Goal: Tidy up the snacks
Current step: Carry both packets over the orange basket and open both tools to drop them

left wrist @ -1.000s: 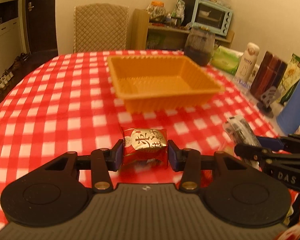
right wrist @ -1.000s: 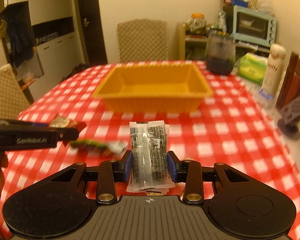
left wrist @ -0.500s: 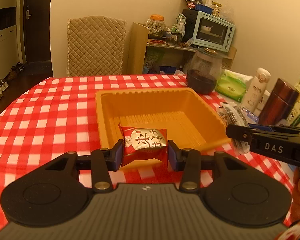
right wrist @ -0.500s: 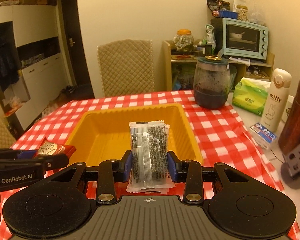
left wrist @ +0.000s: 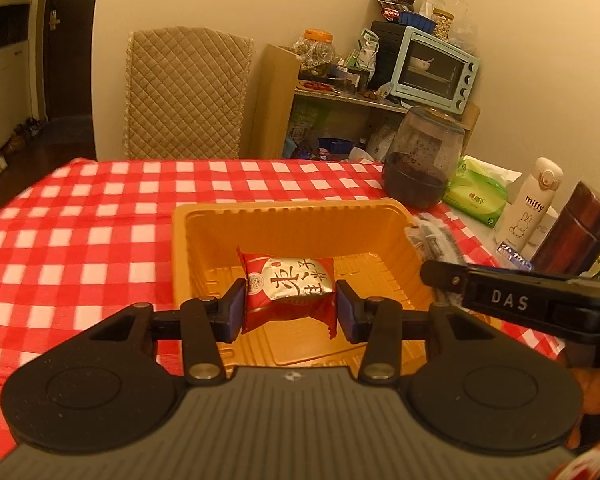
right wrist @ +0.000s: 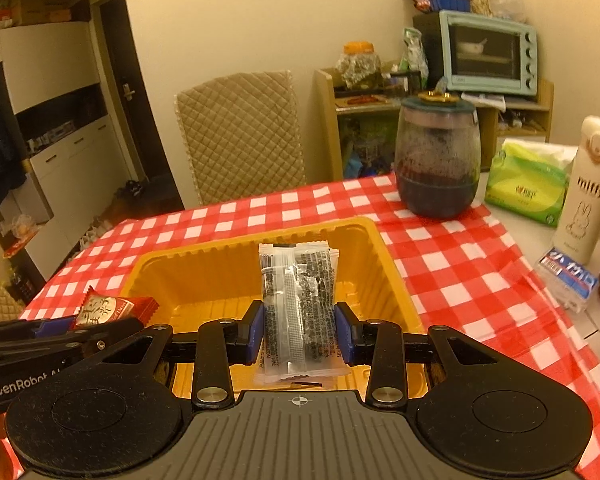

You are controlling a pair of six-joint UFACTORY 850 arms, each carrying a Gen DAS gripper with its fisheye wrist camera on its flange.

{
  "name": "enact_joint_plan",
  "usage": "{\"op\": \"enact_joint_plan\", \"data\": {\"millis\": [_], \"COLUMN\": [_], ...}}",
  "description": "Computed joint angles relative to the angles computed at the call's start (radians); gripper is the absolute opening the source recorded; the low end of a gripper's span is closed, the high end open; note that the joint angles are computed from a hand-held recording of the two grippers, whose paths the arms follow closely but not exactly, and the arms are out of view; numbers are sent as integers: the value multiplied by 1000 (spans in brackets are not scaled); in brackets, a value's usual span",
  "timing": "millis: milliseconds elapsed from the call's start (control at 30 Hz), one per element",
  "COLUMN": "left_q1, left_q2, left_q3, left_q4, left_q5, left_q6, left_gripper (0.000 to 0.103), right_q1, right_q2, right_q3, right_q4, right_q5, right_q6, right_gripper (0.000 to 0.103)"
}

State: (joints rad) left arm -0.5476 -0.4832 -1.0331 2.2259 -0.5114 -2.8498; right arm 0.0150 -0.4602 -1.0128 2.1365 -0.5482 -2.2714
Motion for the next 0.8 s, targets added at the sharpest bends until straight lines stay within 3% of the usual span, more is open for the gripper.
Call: {"op": "enact_joint_plan", "data": {"millis": [100,367,500,567,600,800], "left_q1": [6,4,2,-2,-4,-14], "left_q2": [-9,5,9,12,13,28], "left_q3": [-3,19,23,27,29,47], "left_q4": [-3,-69,-76,-86,-95,-133], "left_q5": [3,-7,-9,-15,-19,-31], "left_q6": [-5,42,48,64,73,108], "left_gripper": [54,54,54,54,55,58], "right_q1": [-1,-2,-14,-16,-19,-36], "right_q2": [-15,-21,-37,-37,-34,-9], "right_q3": [-13,-19,-18,-16,-13,8], "right_q4": [-32,-54,-49,-36,-28,23], "right_q5": [3,-7,-87,-101,-106,-98], "right_q6": [43,81,99,96,97,61], "right_gripper": [38,38,38,49,60,61]}}
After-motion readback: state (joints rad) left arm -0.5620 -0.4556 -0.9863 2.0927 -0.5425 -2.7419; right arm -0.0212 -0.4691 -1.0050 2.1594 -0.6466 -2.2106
